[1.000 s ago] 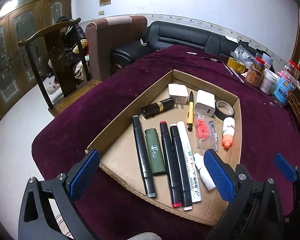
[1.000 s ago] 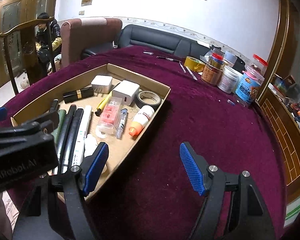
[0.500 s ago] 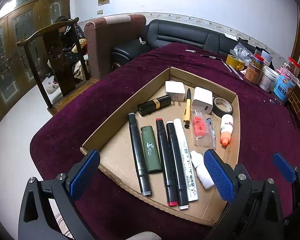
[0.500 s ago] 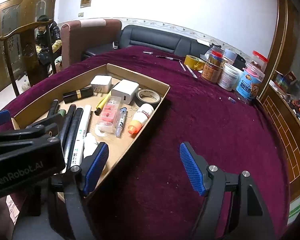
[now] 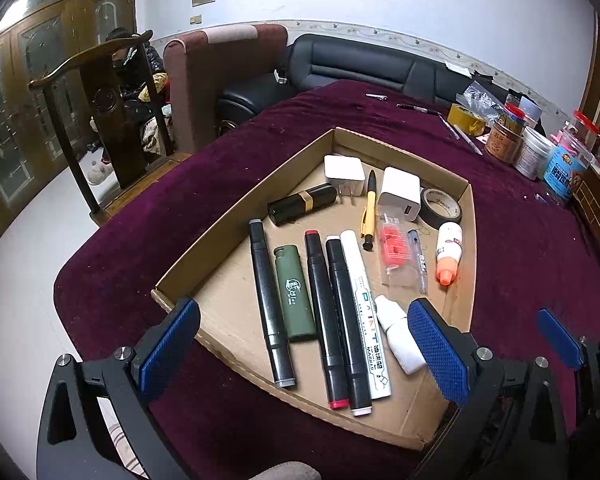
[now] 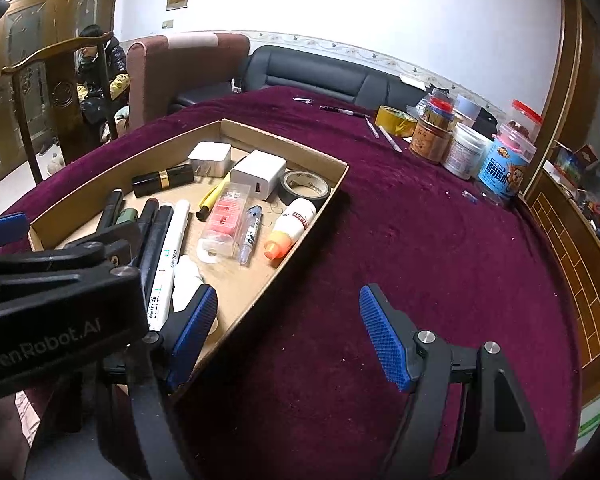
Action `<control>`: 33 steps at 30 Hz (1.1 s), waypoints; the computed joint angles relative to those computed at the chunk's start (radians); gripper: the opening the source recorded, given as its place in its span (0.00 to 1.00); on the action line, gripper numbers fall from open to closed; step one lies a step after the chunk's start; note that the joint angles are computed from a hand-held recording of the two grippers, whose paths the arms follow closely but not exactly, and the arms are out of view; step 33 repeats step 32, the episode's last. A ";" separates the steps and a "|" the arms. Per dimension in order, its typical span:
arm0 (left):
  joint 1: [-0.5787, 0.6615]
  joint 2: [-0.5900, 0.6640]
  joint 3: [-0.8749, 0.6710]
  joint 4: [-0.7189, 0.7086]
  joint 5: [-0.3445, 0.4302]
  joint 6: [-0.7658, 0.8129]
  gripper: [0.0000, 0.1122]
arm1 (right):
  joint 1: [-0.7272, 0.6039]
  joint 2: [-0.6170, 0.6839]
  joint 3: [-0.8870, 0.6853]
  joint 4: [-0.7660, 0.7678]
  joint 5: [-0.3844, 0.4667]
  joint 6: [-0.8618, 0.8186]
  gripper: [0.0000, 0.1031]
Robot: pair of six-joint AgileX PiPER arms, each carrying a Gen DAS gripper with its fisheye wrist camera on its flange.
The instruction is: Organize rigid objects
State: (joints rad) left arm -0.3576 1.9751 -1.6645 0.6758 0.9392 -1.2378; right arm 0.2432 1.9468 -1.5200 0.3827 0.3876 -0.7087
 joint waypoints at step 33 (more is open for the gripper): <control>-0.044 0.055 -0.138 -0.036 0.045 0.141 0.91 | -0.059 0.016 -0.038 0.121 0.039 -0.084 0.71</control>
